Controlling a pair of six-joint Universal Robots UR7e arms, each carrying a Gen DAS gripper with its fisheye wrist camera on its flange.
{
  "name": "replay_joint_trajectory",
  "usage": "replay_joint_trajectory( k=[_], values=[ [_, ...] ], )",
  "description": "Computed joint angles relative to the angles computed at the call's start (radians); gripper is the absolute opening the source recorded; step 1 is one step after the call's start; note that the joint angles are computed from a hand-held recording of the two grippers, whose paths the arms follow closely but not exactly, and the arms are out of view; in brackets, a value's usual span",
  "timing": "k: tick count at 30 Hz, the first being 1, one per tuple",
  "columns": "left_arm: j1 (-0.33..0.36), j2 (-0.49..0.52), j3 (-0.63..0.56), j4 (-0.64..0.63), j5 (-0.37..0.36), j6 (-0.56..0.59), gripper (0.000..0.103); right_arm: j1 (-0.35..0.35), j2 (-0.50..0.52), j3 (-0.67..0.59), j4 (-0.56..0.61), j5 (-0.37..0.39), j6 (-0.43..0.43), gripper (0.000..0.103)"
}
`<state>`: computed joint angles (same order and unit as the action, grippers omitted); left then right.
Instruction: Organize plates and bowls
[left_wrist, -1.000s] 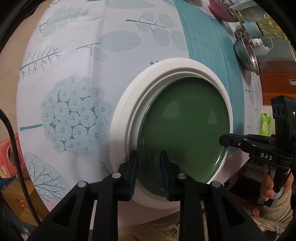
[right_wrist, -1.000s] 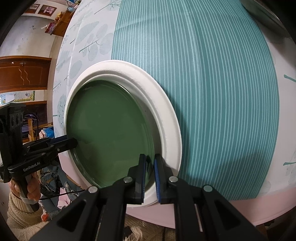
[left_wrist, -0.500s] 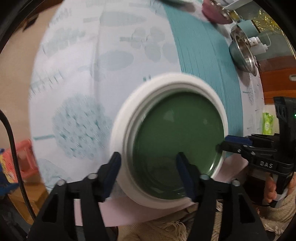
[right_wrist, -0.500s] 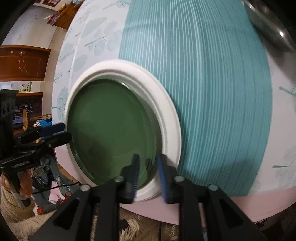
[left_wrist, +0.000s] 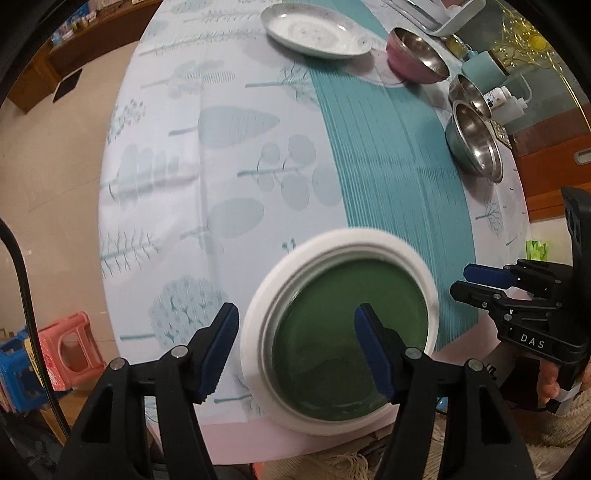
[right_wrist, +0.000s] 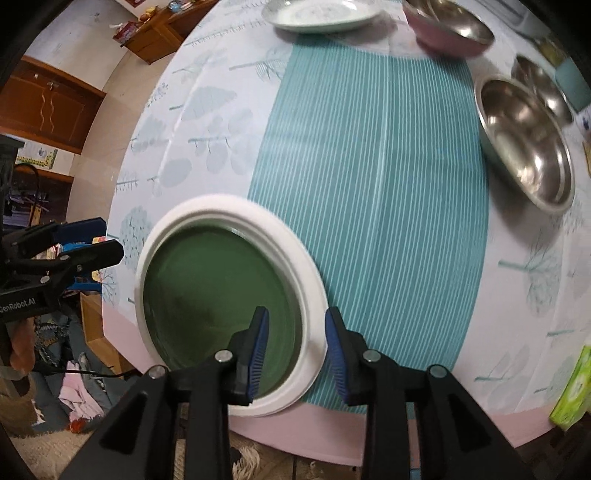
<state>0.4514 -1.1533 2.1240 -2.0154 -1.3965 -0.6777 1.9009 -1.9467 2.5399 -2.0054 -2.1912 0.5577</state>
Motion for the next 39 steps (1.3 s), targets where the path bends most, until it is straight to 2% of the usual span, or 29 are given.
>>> replay_joint_trajectory(
  k=[4,11,14,20,31,39],
  values=[
    [0.015,0.047,-0.073,0.027,0.039,0.017,0.065,-0.010,0.035,-0.041,-0.005,-0.022,-0.046,0.032],
    [0.050,0.145,-0.205,0.021,0.134,0.060,0.065,-0.066,0.089,-0.121,-0.072,-0.055,-0.155,0.032],
    [0.074,0.191,-0.257,-0.019,0.172,0.066,0.065,-0.088,0.119,-0.153,-0.153,-0.067,-0.218,0.032],
    [0.131,0.310,-0.397,-0.070,0.254,0.086,0.065,-0.176,0.184,-0.242,-0.323,-0.038,-0.353,0.032],
    [0.230,0.483,-0.613,-0.096,0.336,0.139,0.065,-0.349,0.275,-0.361,-0.482,0.062,-0.427,0.032],
    [0.289,0.612,-0.742,-0.071,0.389,0.159,0.065,-0.435,0.367,-0.402,-0.536,0.094,-0.410,0.032]
  ],
)
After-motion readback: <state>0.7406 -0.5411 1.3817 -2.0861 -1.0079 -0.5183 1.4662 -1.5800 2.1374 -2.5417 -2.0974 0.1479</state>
